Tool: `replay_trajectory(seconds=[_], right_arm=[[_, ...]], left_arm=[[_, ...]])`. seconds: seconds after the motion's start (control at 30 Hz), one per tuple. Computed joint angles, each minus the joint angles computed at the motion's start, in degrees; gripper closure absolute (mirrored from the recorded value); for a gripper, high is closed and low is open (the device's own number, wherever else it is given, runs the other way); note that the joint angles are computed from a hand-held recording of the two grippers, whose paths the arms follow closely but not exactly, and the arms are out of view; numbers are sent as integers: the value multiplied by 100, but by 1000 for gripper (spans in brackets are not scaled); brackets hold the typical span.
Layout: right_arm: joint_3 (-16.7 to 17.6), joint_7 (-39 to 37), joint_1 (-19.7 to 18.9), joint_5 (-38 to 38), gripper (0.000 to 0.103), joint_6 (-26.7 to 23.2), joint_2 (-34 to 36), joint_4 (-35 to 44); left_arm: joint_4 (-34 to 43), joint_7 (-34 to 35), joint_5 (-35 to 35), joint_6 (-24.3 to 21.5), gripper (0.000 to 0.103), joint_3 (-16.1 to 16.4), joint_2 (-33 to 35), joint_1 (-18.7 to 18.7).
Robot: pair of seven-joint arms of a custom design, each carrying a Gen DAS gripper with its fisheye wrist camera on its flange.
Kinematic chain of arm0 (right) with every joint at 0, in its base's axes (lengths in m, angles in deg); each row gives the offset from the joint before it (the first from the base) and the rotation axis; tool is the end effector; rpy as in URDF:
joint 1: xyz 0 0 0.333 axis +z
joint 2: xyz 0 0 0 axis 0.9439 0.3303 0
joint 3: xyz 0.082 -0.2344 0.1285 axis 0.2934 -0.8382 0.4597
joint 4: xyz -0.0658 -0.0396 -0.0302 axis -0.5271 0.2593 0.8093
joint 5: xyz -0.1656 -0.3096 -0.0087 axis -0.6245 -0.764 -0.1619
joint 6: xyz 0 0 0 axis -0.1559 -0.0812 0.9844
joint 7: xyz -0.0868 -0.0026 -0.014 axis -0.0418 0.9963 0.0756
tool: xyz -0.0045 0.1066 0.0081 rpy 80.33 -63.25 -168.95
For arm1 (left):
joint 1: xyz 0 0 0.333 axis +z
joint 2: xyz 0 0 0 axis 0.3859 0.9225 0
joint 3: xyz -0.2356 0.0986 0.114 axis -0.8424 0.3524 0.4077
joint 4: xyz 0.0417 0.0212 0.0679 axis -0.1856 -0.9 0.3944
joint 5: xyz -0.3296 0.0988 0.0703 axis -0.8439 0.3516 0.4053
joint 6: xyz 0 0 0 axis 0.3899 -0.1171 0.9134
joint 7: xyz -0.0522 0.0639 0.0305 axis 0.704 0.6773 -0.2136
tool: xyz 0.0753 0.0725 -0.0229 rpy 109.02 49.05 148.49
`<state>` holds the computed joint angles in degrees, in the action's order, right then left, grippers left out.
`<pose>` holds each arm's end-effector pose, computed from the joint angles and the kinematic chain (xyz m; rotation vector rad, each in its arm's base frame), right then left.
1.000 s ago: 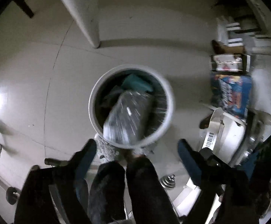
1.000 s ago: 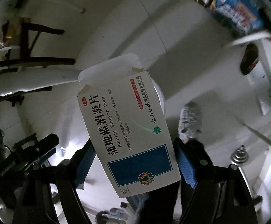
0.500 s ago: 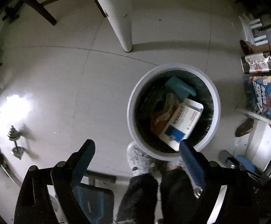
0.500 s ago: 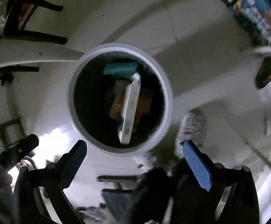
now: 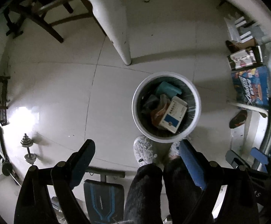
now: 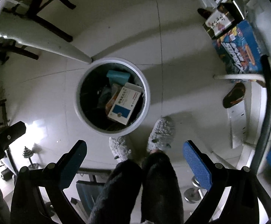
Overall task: Collect trash
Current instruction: 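Carry both items over the bin and open both tools to drop them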
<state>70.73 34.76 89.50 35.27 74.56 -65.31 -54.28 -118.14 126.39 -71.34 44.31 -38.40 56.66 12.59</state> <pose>0.4467 0.2024 0.4110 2.2868 -2.1209 -0.1220 0.4323 -0.1934 0.4811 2.4380 -1.9150 -0.0054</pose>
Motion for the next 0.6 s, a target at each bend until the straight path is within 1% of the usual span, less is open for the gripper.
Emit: replay_trajectory(seconds=[0.07, 0.1, 0.27, 0.33, 0.47, 0.53, 0.6], right_arm=[[11, -52, 17, -24, 0, -322, -206, 174], [12, -75, 27, -24, 0, -452, -283, 264], [24, -20, 76, -96, 0, -1277, -624, 943], [29, 34, 96, -87, 0, -1630, -715, 1294], [25, 111, 124, 24, 0, -2585, -725, 2325], [29, 173, 133, 123, 0, -3010, -645, 2862], [56, 224, 152, 169, 0, -3445, -490, 3559]], left_arm=[[194, 11, 18, -256, 11, -15, -124, -22], [174, 43, -8, -192, 11, -13, -257, -29], [730, 163, -83, -872, 11, -29, -574, -21], [1066, 210, -143, -1243, 11, -24, -648, -12], [1738, 220, -305, -1902, 11, 8, -765, 43], [2225, 193, -331, -2249, 11, 16, -735, 86], [2601, 182, -266, -2428, 11, -13, -675, 114]])
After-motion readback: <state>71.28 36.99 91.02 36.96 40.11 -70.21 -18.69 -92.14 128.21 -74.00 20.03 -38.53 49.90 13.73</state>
